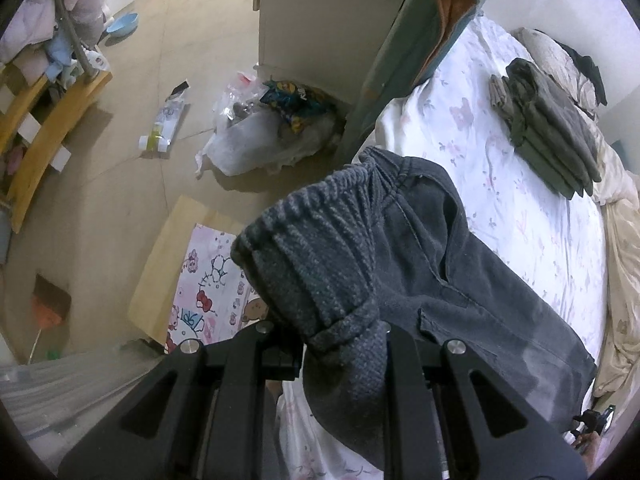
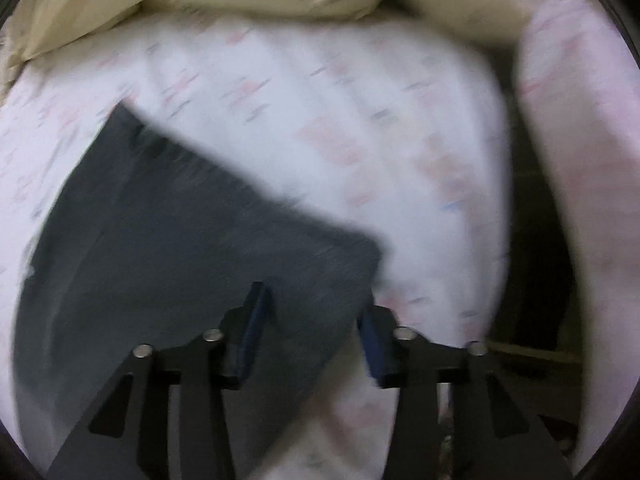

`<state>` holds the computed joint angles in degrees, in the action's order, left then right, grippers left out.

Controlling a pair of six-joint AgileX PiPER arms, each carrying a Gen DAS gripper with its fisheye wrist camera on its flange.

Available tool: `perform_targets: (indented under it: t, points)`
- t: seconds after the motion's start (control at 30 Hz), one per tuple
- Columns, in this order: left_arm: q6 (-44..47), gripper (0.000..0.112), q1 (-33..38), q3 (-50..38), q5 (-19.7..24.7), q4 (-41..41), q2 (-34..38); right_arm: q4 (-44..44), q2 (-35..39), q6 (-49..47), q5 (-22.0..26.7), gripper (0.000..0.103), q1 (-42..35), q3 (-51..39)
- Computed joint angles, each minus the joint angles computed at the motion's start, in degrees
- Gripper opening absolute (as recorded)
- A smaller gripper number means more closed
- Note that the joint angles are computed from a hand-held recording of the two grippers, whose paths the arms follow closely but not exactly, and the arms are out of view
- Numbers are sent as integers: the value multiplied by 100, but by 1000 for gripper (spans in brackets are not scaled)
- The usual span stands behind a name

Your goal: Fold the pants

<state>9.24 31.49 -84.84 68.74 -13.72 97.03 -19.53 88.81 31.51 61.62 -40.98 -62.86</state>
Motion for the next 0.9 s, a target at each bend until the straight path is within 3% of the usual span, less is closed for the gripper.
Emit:
perform_targets:
  t: [0.1, 0.2, 0.3, 0.43, 0.5, 0.6, 0.67, 0.73, 0.9]
  points:
    - [26, 12, 31, -29, 34, -64, 21, -564, -321, 485, 45, 48, 344, 14]
    - [56, 12, 60, -29, 60, -159, -3, -162, -1065, 311, -506, 48, 527, 81]
    - [75, 13, 39, 18, 26, -181, -80, 1183, -1783, -851, -1172, 54, 701, 209]
    - [-30, 13, -139, 72, -103, 58, -148, 3380, -2208, -2516, -1116, 54, 1393, 281]
    - [-49, 13, -256, 121, -179, 147, -223, 4300, -2215, -2912, -1063, 54, 2264, 410]
    - [-23, 12, -389, 191, -273, 194, -325, 4577, -1987, -2683, -1469, 50, 3807, 571]
    - [26, 13, -457, 224, -323, 226, -369, 5088, -1503, -2671, -1806, 21, 4915, 578]
    - [72, 12, -483, 206, -317, 230, -350, 5537, -857, -2668, -2030, 12, 5794, 394]
    - [283, 12, -577, 195, -235, 278, -281, 6893, 1166, -3363, -2337, 10, 7629, -807]
